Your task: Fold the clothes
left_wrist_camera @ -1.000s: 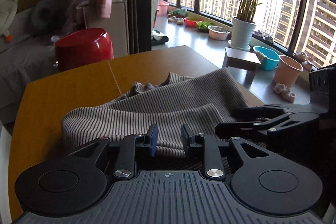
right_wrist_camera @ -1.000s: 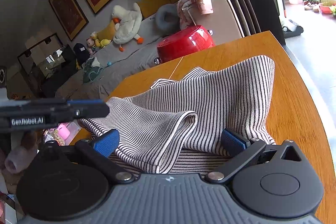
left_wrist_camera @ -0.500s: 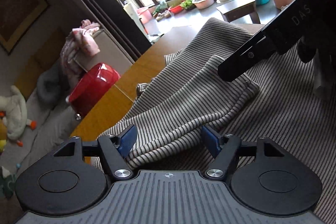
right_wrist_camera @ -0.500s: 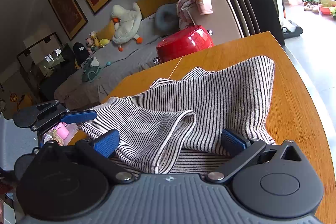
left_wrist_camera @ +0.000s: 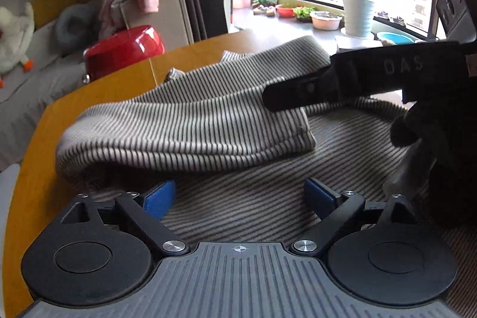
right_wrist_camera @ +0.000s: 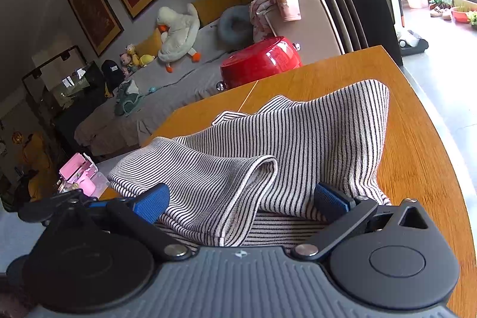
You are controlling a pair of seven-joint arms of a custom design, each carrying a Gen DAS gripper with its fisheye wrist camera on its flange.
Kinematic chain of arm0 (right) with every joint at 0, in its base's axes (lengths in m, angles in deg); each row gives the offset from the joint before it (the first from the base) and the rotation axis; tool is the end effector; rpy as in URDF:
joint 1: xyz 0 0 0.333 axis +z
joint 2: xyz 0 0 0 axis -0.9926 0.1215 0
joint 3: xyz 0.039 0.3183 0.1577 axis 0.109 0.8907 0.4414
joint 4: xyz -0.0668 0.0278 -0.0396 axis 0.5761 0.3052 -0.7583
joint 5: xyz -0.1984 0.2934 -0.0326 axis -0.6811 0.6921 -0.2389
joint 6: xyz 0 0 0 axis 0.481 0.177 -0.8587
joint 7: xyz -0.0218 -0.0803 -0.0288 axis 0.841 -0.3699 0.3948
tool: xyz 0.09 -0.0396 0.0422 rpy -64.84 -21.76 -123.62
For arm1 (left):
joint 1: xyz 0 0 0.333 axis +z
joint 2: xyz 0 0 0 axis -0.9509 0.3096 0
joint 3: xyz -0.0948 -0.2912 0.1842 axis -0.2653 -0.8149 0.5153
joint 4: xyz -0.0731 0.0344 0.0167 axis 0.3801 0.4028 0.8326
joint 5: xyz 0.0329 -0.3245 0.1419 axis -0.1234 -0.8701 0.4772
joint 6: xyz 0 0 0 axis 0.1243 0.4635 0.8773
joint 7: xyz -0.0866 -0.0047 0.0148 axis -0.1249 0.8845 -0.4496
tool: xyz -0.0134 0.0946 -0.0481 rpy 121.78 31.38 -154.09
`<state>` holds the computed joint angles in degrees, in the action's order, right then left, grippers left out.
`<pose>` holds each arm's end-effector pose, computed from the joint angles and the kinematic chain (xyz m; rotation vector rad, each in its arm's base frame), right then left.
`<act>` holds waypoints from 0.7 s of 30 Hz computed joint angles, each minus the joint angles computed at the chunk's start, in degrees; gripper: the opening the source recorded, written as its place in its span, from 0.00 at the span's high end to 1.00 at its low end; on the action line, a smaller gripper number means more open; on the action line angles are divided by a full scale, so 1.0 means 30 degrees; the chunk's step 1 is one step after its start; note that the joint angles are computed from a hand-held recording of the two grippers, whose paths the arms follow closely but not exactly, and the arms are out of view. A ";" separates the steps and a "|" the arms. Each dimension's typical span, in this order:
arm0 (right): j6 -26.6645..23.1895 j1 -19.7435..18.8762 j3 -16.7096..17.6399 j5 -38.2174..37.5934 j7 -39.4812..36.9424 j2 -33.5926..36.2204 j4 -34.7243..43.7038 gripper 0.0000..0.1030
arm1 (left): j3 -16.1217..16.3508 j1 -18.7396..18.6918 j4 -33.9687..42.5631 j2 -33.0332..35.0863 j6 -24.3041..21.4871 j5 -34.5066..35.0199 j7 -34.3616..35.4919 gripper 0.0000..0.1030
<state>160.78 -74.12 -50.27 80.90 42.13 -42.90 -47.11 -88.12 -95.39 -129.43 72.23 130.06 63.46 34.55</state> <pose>0.5947 0.1724 0.3757 -1.8104 0.9424 0.0832 0.4640 -0.3318 0.3915 -1.7458 1.6256 -0.6194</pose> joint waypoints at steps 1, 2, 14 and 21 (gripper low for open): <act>-0.0021 -0.0013 0.0003 0.0029 -0.0001 0.0007 -0.0002 0.00 | 0.0067 0.0083 -0.0128 -0.0022 0.0241 0.0055 -0.0671 0.00; -0.0107 -0.0054 0.0006 0.0093 0.0018 0.0019 -0.0004 0.00 | 0.0108 0.0161 -0.0243 -0.0068 0.0499 0.0191 -0.1066 0.00; -0.0131 -0.0027 -0.0012 0.0889 0.0072 0.0063 -0.0091 0.00 | 0.0079 0.0355 -0.0370 -0.0075 0.0994 0.0903 -0.2184 0.00; -0.0350 0.0081 -0.0086 -0.0454 0.0643 0.0157 0.0193 0.00 | 0.0072 0.0415 -0.0414 -0.0102 0.1111 0.1123 -0.2469 0.00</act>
<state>159.73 -73.88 -50.52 79.54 44.06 -42.43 -46.54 -87.90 -94.15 -130.67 71.92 133.39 66.82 27.14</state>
